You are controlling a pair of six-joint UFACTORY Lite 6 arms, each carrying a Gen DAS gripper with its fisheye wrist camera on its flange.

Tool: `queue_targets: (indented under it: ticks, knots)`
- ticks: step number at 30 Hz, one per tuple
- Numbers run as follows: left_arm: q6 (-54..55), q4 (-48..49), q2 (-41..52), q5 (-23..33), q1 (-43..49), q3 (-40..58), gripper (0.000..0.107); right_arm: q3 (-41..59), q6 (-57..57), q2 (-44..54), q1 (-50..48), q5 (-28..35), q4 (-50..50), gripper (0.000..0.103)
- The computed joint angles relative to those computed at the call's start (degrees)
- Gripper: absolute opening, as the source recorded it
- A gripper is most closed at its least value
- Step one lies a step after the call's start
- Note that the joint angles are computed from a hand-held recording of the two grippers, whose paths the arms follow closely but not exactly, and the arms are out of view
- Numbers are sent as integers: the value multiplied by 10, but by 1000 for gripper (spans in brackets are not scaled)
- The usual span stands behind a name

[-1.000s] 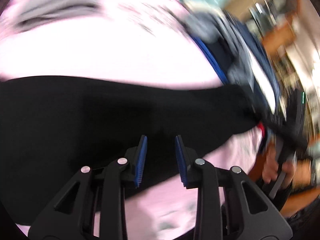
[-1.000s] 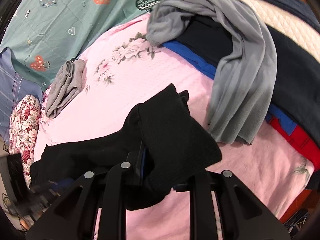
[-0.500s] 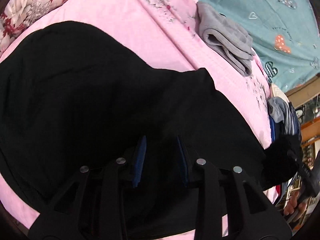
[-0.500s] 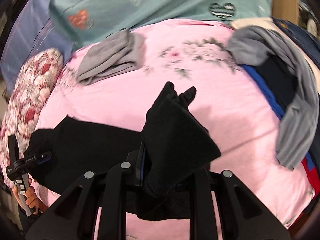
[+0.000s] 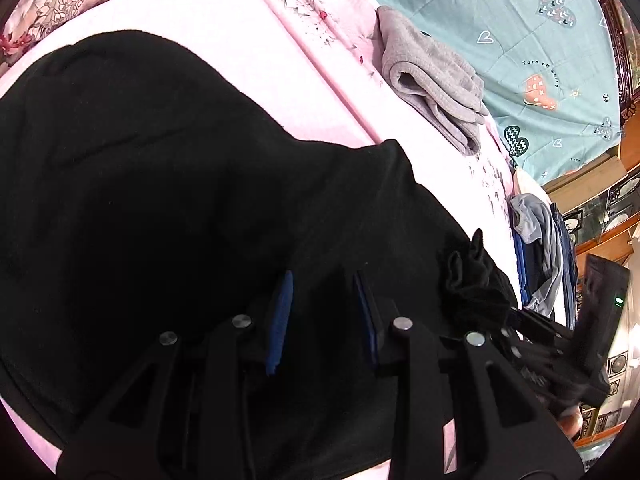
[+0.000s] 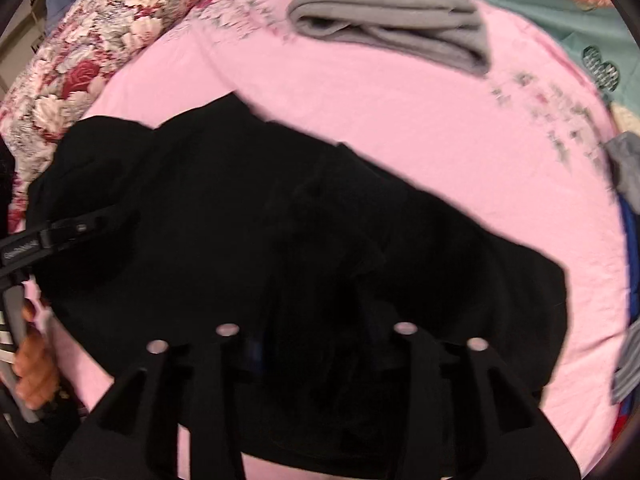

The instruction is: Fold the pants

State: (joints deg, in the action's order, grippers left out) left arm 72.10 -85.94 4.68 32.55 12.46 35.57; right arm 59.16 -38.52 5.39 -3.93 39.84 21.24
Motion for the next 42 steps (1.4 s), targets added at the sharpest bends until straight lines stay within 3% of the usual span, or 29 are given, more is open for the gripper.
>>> queue_targets:
  ticks: [3,6,8,10,11,12,14,19,22,24,28,32,37,42]
  knots:
    - [6,2,-2,2,6,-3,32,-4,-84,-47,-15,70,68,54]
    - [15,-8,-8,-5,3,-9,32,44,-158,-58,-90,192,139,57]
    - [32,-26,-13,-15,-4,-16,32,50,-176,-81,-140,172,151,57]
    - [40,-36,-15,-24,-10,-18,32,38,-158,-93,-140,94,123,45]
    - [40,-37,-16,-29,-13,-18,32,41,-140,-82,-140,64,99,23]
    - [37,-36,-17,-31,-15,-18,32,48,-128,-60,-143,59,91,13]
    - [29,-30,-19,-35,-17,-17,32,68,-138,-7,-149,85,115,10]
    - [31,-30,-17,-34,-14,-16,32,29,-141,40,-82,87,132,10]
    - [47,-45,-20,-36,-16,-21,32,-11,-138,14,-46,30,114,10]
    - [50,-48,-21,-40,-19,-22,32,-4,-128,13,-51,46,112,10]
    - [46,-39,-17,-37,-15,-17,32,12,-163,-10,-138,134,148,10]
    - [33,-31,-17,-40,-17,-14,32,17,-227,-45,-270,188,163,19]
    - [31,-39,-26,-66,-36,-19,32,46,-265,-5,-392,217,143,20]
    - [-8,-12,-27,-92,-54,-10,32,-14,-319,28,-436,206,129,20]
